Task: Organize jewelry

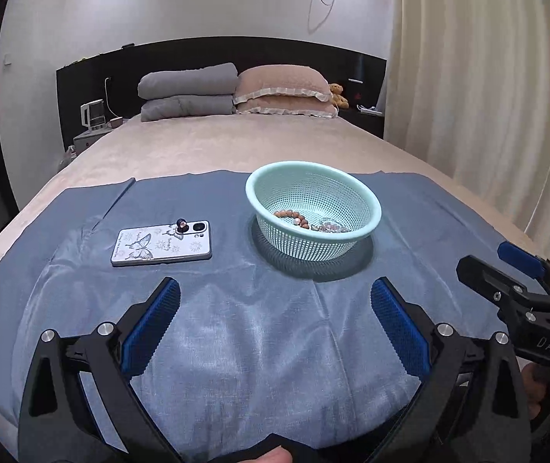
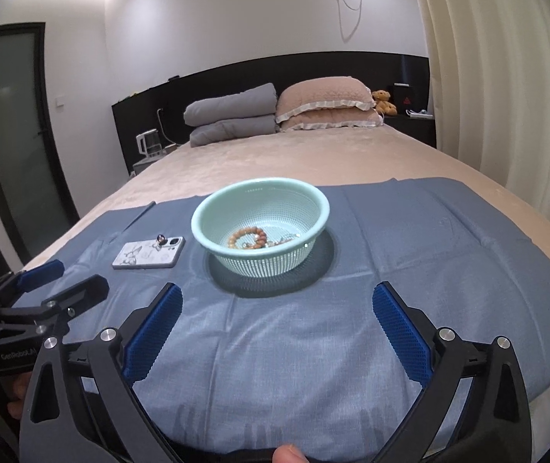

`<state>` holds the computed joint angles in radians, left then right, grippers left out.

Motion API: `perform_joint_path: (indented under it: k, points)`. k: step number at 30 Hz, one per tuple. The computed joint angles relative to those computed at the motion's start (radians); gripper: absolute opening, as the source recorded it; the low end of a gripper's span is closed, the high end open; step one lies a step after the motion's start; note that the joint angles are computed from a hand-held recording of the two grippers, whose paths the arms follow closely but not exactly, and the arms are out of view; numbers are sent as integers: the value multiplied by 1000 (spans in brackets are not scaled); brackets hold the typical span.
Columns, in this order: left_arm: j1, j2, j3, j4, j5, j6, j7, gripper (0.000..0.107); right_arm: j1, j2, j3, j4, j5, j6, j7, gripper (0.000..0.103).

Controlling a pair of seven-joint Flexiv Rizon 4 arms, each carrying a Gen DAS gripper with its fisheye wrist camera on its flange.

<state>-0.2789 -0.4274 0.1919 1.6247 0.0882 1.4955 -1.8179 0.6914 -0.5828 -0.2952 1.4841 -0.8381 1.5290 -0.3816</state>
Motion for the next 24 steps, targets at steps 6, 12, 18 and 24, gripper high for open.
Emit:
perform_joint_path:
  k: [6, 12, 18, 24]
  points:
    - [-41, -2, 54, 6, 48, 0, -40, 97, 46, 13, -71, 56, -36, 45, 65, 95]
    - [-49, -12, 64, -9, 82, -33, -45, 97, 112, 6, -174, 89, -31, 91, 100, 95]
    - [-31, -14, 44, -13, 97, -70, -67, 97, 186, 1, -269, 118, 11, 106, 93, 95]
    - [-19, -11, 28, -1, 100, -60, -74, 97, 191, -8, -253, 107, 43, 76, 31, 95]
